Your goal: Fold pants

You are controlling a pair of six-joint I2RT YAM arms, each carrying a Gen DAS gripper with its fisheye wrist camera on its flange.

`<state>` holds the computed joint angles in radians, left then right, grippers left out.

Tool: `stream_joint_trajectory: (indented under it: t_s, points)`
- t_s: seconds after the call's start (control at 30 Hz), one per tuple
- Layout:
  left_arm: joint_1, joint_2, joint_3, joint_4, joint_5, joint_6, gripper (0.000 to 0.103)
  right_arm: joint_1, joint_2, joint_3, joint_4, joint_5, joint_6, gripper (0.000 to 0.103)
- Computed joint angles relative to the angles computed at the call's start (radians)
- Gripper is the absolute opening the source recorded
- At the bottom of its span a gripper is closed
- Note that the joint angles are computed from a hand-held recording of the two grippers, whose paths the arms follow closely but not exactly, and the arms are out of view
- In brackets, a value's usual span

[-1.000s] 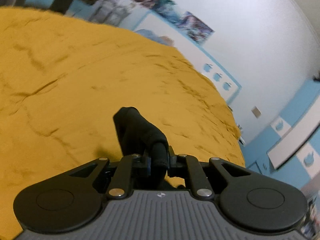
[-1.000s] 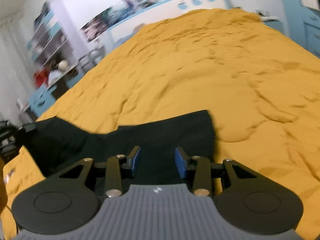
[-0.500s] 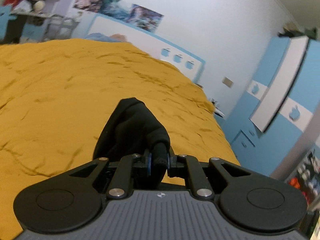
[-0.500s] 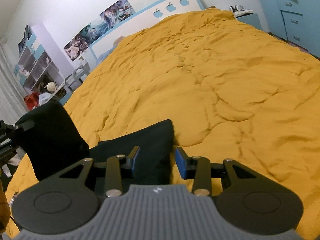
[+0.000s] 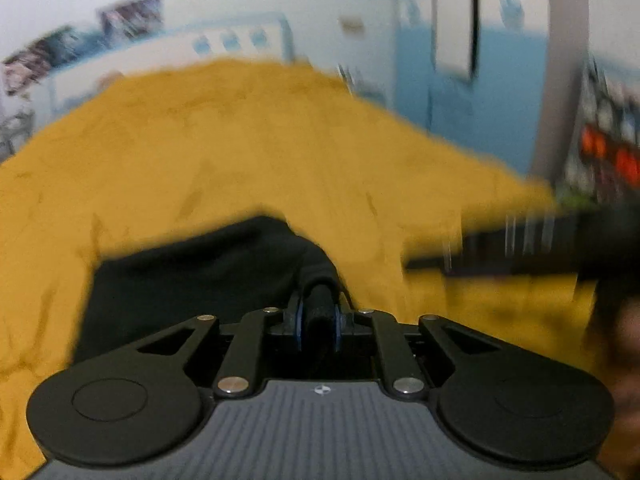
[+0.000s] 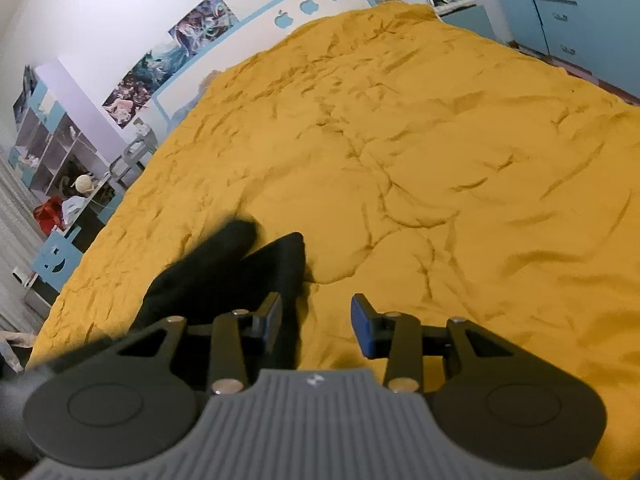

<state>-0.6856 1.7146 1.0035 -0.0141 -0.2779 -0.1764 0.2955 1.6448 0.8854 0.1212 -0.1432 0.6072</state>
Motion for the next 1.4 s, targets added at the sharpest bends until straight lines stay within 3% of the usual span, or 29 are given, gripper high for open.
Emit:
stream_joint_trajectory:
  t_s: [0.1, 0.27, 0.47, 0.6, 0.83, 1.07, 1.23, 1.27, 1.3, 1.33, 1.37, 1.4]
  points:
    - [-0.013, -0.026, -0.058, 0.047, -0.002, 0.059, 0.023, -0.015, 0.012, -0.001, 0.010, -0.056, 0.016, 0.037]
    - [0.121, -0.230, -0.129, -0.051, 0.282, 0.094, 0.035, -0.029, 0.034, -0.007, 0.070, -0.151, 0.064, 0.037]
    - [0.309, -0.321, -0.113, -0.074, 0.298, 0.137, 0.042, -0.011, 0.065, 0.004, 0.130, -0.231, 0.086, 0.041]
    - [0.412, -0.215, 0.009, -0.093, 0.351, 0.118, 0.045, 0.025, 0.094, 0.037, 0.098, -0.237, 0.062, 0.041]
    - [0.392, 0.040, 0.235, -0.128, 0.418, 0.414, 0.049, 0.060, 0.119, 0.059, 0.097, -0.227, 0.035, 0.040]
    - [0.378, 0.256, 0.499, -0.354, 0.543, 0.687, 0.049, 0.057, 0.148, 0.074, 0.105, -0.241, 0.030, 0.040]
    - [0.360, 0.464, 0.809, -0.601, 0.583, 0.735, 0.051, 0.058, 0.167, 0.084, 0.129, -0.238, 0.033, 0.040]
    - [0.353, 0.513, 0.882, -0.658, 0.576, 0.742, 0.047, 0.061, 0.173, 0.089, 0.134, -0.232, 0.033, 0.039]
    - [0.358, 0.570, 0.980, -0.744, 0.588, 0.752, 0.022, 0.062, 0.178, 0.092, 0.136, -0.231, 0.032, 0.034]
    - [0.362, 0.632, 1.087, -0.832, 0.604, 0.750, 0.005, 0.064, 0.187, 0.102, 0.127, -0.223, 0.026, 0.017]
    - [0.370, 0.684, 1.183, -0.904, 0.636, 0.729, 0.003, 0.064, 0.194, 0.112, 0.107, -0.219, 0.014, 0.008]
    - [0.384, 0.711, 1.238, -0.935, 0.674, 0.701, 0.003, 0.065, 0.201, 0.124, 0.084, -0.219, -0.002, 0.007]
